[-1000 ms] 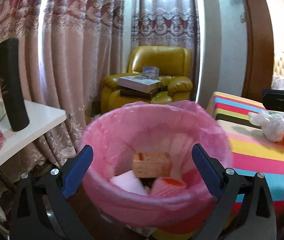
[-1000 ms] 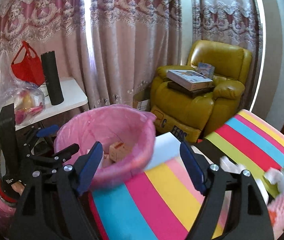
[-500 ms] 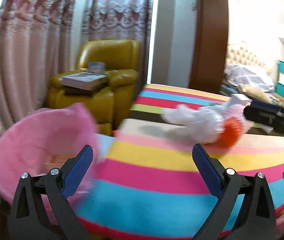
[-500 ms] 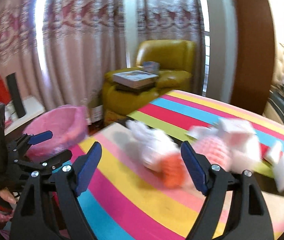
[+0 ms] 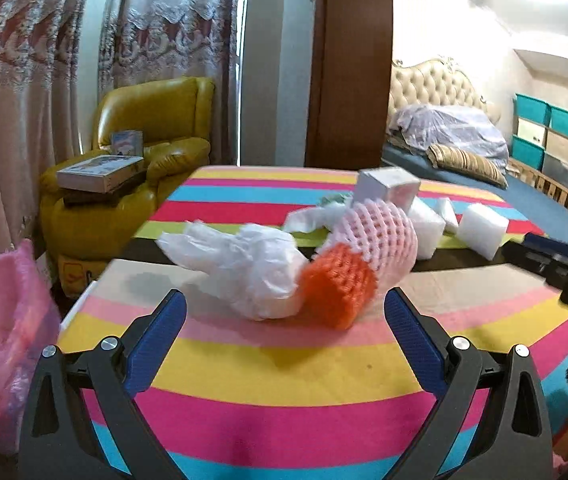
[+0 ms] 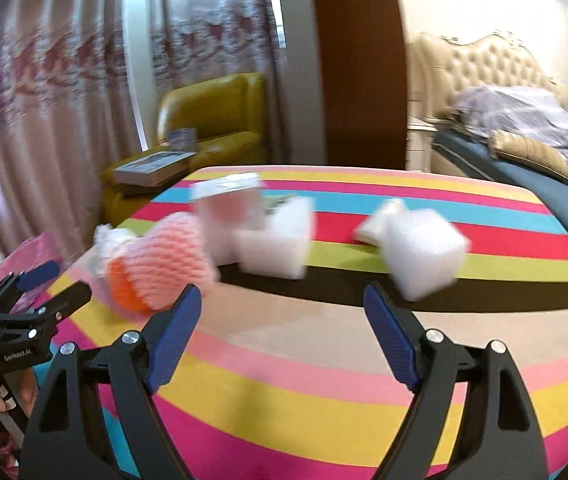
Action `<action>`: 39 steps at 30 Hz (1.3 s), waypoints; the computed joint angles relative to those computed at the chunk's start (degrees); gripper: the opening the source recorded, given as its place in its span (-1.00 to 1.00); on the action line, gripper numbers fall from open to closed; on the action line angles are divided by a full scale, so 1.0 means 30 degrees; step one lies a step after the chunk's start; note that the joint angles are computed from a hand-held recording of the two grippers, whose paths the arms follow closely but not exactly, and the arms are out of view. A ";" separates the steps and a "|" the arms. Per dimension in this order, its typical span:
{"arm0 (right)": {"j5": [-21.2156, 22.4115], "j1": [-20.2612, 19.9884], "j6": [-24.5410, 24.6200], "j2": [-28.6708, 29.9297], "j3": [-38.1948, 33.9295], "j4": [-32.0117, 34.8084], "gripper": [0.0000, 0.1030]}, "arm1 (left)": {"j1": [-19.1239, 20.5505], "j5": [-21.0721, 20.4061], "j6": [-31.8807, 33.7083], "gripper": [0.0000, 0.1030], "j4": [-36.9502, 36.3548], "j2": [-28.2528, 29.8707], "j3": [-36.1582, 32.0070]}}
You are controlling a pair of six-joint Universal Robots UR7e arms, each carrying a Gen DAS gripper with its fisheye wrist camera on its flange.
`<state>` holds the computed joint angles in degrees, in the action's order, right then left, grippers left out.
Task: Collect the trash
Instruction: 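Return both tools from the bin to the table, then grasp a white foam block with the right tool while the left tool grasps the pink foam net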
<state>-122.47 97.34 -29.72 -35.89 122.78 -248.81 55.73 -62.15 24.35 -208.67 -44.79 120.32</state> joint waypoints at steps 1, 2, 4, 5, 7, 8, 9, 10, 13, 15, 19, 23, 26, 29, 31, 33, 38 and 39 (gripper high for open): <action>0.0003 -0.0248 0.0131 -0.0176 0.0207 -0.0302 0.57 | -0.0025 0.0250 0.0005 0.82 0.0107 0.0265 -0.0216; -0.0048 -0.0401 0.0257 -0.0320 0.0288 -0.0423 0.57 | -0.0065 0.0513 0.0200 0.82 -0.0008 0.0476 -0.0381; -0.0318 -0.0689 0.0612 -0.0619 0.0422 -0.0655 0.57 | -0.0054 0.0408 0.0488 0.82 -0.0118 0.0652 -0.0514; -0.0399 -0.0851 0.0776 -0.0751 0.0492 -0.0739 0.57 | -0.0012 0.0311 0.0580 0.82 0.0221 0.0640 -0.0550; -0.0534 -0.1317 0.1086 -0.1045 0.0655 -0.0926 0.57 | 0.0014 0.0270 0.0714 0.82 0.0803 0.0540 -0.0514; -0.0710 -0.1526 0.1232 -0.1162 0.0664 -0.0864 0.57 | 0.0009 0.0216 0.0805 0.82 0.0857 0.0539 -0.0492; -0.0955 -0.1630 0.1336 -0.1248 0.0528 -0.0593 0.57 | -0.0023 0.0216 0.0900 0.82 0.0811 0.0561 -0.0476; -0.1226 -0.1621 0.1457 -0.1278 0.0366 -0.0264 0.57 | -0.0046 0.0214 0.1066 0.82 0.0762 0.0609 -0.0461; -0.1707 -0.1829 0.1452 -0.1518 -0.0252 0.0853 0.57 | -0.0053 0.0139 0.1320 0.82 0.0965 0.0576 -0.0391; -0.2171 -0.1916 0.0952 -0.1582 -0.0915 0.1520 0.57 | -0.0021 0.0050 0.1320 0.82 0.1057 0.0551 -0.0411; -0.3002 -0.2214 0.0542 -0.1730 -0.2458 0.3454 0.57 | 0.0130 -0.0250 0.0928 0.82 0.1285 0.0399 -0.0426; -0.3613 -0.2491 0.0402 -0.1700 -0.3839 0.5523 0.62 | 0.0215 -0.0411 0.0805 0.82 0.1375 0.0314 -0.0434; -0.3941 -0.2665 0.0728 -0.1771 -0.4580 0.7051 0.62 | 0.0244 -0.0434 0.0851 0.82 0.1343 0.0320 -0.0408; -0.3792 -0.2856 0.1001 -0.1950 -0.4802 0.8217 0.59 | 0.0245 -0.0423 0.0843 0.82 0.1348 0.0322 -0.0411; -0.3481 -0.2827 0.0564 -0.1902 -0.4675 0.7652 0.30 | 0.0250 -0.0406 0.0829 0.82 0.1378 0.0298 -0.0387; -0.3097 -0.2748 0.0196 -0.1818 -0.4278 0.6740 0.29 | 0.0260 -0.0417 0.0837 0.82 0.1273 0.0297 -0.0344; -0.2581 -0.2208 0.0029 -0.1576 -0.2697 0.4699 0.27 | 0.0222 -0.0341 0.0813 0.82 0.1307 0.0306 -0.0322; -0.2455 -0.2145 0.0162 -0.1588 -0.2335 0.4446 0.27 | 0.0233 -0.0357 0.0811 0.82 0.1340 0.0300 -0.0337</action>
